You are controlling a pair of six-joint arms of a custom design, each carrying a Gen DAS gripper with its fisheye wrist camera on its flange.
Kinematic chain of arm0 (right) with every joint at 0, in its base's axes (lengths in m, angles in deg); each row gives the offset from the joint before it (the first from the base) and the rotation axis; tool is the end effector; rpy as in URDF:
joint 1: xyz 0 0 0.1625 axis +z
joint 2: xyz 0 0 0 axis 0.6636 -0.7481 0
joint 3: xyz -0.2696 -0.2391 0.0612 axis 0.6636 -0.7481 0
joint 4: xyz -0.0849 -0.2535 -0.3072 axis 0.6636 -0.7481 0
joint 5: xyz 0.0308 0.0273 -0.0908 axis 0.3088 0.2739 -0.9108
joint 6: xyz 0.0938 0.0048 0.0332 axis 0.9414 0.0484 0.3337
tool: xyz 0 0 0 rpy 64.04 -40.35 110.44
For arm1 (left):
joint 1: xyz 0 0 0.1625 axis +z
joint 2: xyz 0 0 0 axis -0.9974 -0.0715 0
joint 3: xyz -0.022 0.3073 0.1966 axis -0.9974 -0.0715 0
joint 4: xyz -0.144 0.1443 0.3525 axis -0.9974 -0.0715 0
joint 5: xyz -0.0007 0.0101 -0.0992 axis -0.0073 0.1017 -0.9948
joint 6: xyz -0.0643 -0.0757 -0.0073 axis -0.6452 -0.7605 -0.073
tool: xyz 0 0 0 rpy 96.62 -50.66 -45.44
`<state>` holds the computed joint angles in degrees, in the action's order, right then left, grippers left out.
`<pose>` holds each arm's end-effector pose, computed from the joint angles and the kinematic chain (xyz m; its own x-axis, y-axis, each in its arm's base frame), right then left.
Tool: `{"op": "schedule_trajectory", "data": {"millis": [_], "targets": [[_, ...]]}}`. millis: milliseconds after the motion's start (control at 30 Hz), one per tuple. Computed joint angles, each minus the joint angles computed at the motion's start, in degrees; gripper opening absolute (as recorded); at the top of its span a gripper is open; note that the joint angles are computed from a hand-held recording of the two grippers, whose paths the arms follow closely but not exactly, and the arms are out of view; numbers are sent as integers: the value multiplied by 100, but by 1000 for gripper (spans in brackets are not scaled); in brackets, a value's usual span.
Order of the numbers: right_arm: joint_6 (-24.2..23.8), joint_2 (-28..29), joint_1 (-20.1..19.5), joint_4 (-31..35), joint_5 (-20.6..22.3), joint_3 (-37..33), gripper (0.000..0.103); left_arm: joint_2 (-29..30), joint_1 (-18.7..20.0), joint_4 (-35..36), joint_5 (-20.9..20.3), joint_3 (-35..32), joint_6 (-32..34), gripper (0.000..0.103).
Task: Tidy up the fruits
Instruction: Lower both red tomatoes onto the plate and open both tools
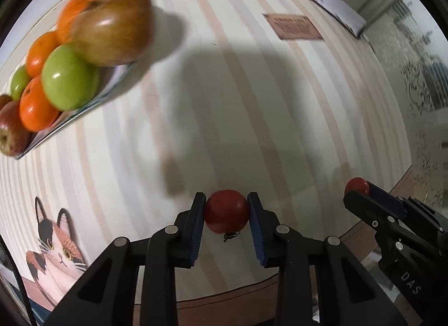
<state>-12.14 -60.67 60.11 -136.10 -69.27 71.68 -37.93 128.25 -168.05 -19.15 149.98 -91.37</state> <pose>0.1592 -0.3811 0.0975 -0.8620 0.2032 0.4644 0.0447 0.9431 -0.3296 -0.2042 -0.4237 0.1051 -0.7587 0.2942 -0.5813 0.2499 0.9554 0.1573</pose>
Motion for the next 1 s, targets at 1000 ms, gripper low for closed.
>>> {"op": "schedule_trajectory", "data": {"millis": [1000], "targets": [[-830,3413,1014,1776,1826,-4998,28,-965,1594,889,398,-2118,-132,28]]}}
